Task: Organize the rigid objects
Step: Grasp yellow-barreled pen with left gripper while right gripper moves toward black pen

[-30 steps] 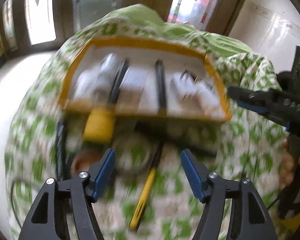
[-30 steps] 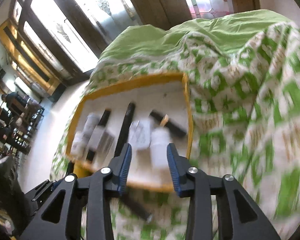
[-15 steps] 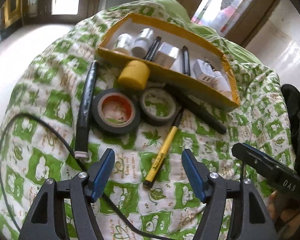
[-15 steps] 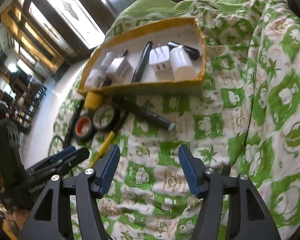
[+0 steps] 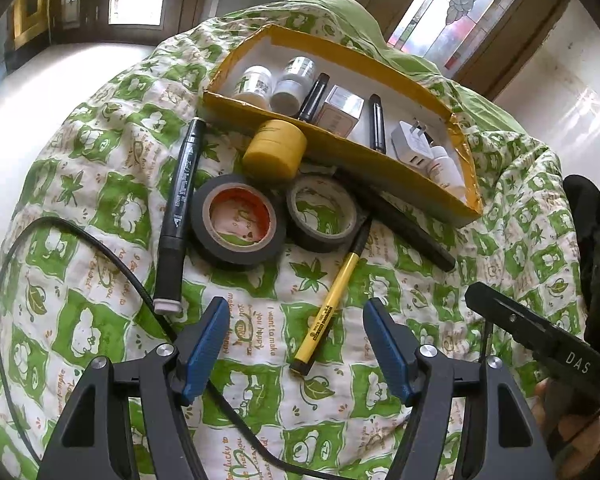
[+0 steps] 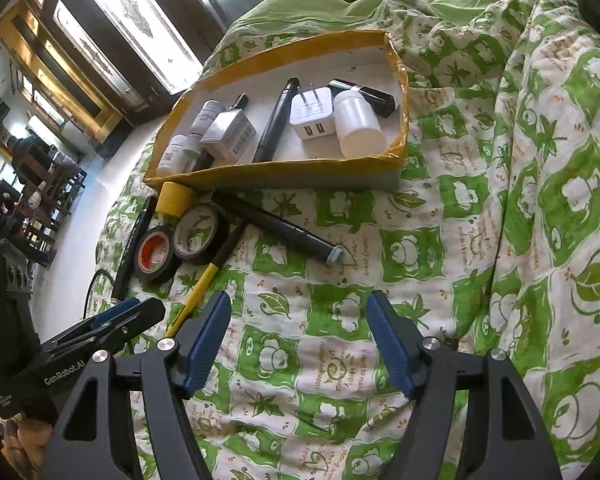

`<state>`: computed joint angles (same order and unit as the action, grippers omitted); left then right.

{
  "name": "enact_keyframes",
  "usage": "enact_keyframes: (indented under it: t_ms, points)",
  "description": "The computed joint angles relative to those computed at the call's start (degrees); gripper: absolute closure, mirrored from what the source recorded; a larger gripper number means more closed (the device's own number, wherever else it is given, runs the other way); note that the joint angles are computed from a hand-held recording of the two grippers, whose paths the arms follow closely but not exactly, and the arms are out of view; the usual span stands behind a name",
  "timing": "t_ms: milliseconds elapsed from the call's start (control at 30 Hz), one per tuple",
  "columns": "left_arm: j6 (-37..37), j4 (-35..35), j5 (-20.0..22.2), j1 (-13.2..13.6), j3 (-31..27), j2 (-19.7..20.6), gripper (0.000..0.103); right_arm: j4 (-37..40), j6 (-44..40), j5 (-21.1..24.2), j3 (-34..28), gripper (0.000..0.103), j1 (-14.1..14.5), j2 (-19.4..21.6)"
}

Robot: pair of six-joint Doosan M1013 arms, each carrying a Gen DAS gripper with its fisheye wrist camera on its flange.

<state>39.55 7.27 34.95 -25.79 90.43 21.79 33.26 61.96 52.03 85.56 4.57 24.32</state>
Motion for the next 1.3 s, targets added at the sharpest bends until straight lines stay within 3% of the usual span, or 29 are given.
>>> enact_keyframes:
  t_ms: [400, 567, 700, 800, 933, 1033, 1167, 1300]
  points:
    - [1.11, -0.79, -0.86, 0.06, 0.2, -0.1, 0.031, 1.35, 0.57, 0.28, -0.3, 0.034, -0.72, 0.14]
    - [6.96, -3.7, -0.75, -0.11, -0.84, 0.58, 0.031, 2.25, 1.34, 0.31, -0.62, 0.034, -1.28, 0.24]
    - [10.65, -2.45, 2.45, -0.85, -3.89, 2.49, 0.035, 2.52, 1.42, 0.45, -0.75, 0.034, -1.34, 0.31]
    - [12.43, -1.22, 5.79, -1.15, -6.7, 4.6, 0.041, 2.27, 1.57, 0.27, -0.76, 0.034, -1.27, 0.32]
    - [13.47, 0.25, 10.03, -1.34, -9.89, 7.26, 0.063, 1.64, 2.05, 0.29, -0.93, 0.034, -1.12, 0.49]
    - [14.41, 0.76, 10.91, -1.49, -10.49, 7.6, 0.091, 1.24, 2.25, 0.53, -1.18, 0.034, -0.96, 0.73]
    - [17.35, -3.63, 11.08, -1.29, -9.76, 6.73, 0.096, 0.94, 2.28, 1.31, -1.92, 0.034, -0.81, 1.25]
    - [18.24, -9.02, 8.55, -1.15, -6.27, 4.38, 0.096, -0.63, 0.4, 1.66, -4.01, 0.053, -0.02, 2.2]
